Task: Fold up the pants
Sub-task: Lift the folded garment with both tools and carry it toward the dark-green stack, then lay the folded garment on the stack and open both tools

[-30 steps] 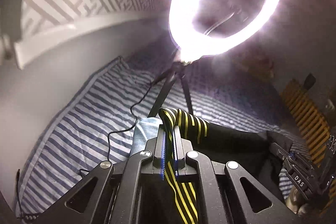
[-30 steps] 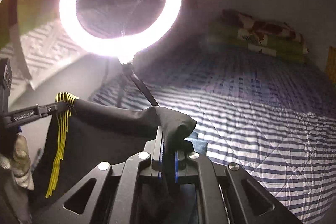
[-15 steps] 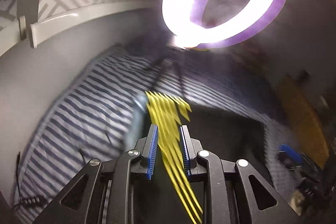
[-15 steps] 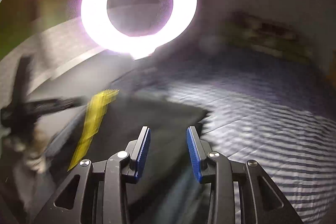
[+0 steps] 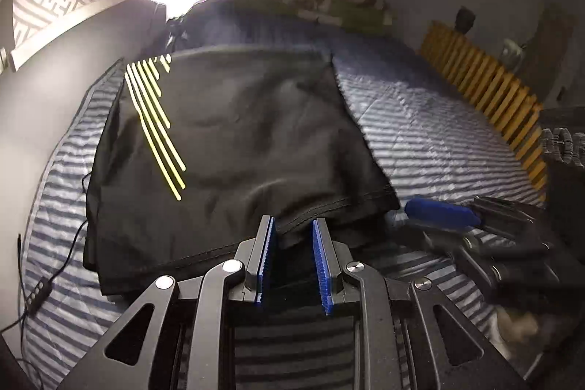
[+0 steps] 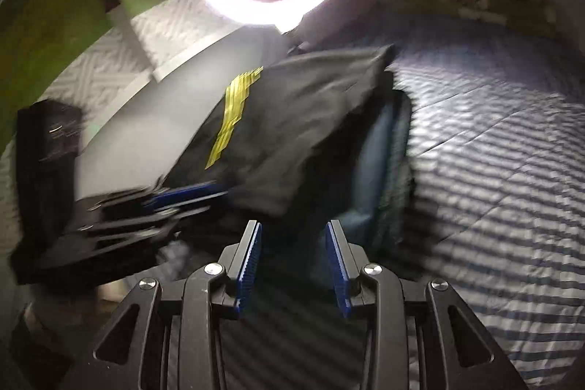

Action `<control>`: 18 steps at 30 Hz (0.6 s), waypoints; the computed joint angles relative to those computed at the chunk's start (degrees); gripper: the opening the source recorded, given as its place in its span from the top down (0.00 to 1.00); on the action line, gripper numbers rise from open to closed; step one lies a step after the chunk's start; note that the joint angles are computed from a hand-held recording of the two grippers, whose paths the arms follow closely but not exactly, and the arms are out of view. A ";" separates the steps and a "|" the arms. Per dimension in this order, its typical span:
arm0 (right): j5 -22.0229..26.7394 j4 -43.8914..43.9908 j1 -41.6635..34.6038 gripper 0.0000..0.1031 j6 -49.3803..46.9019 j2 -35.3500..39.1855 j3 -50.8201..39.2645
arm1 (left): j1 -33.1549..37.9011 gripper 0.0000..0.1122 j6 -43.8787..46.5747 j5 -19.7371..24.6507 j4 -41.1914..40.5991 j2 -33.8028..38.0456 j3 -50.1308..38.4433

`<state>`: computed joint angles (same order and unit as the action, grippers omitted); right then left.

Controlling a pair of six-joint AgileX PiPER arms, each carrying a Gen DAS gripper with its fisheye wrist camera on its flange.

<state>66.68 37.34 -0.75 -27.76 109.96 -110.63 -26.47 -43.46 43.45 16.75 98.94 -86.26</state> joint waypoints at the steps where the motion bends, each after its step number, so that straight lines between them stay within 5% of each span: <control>1: 0.01 -1.05 0.91 0.69 -0.48 0.06 0.04 | 0.89 0.80 0.61 -1.34 -1.93 -0.40 0.93; 5: -2.44 -8.42 5.20 0.69 1.03 0.31 -1.01 | 4.49 0.80 2.35 -5.21 -8.95 -3.64 4.07; 8: -9.28 -16.84 5.79 0.71 7.52 -1.27 -0.58 | 3.14 0.80 6.39 0.02 -9.22 -0.07 0.73; 11: -2.42 -7.40 0.13 0.71 8.14 0.68 -5.14 | 1.43 0.79 4.31 -0.54 -7.94 0.57 1.83; 18: -6.63 -6.09 2.27 0.71 4.29 -5.54 1.44 | -6.44 0.78 -8.66 -0.62 2.06 -5.34 7.72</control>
<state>60.05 31.25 1.52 -23.48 104.42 -109.19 -32.91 -52.12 42.82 18.81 93.60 -78.54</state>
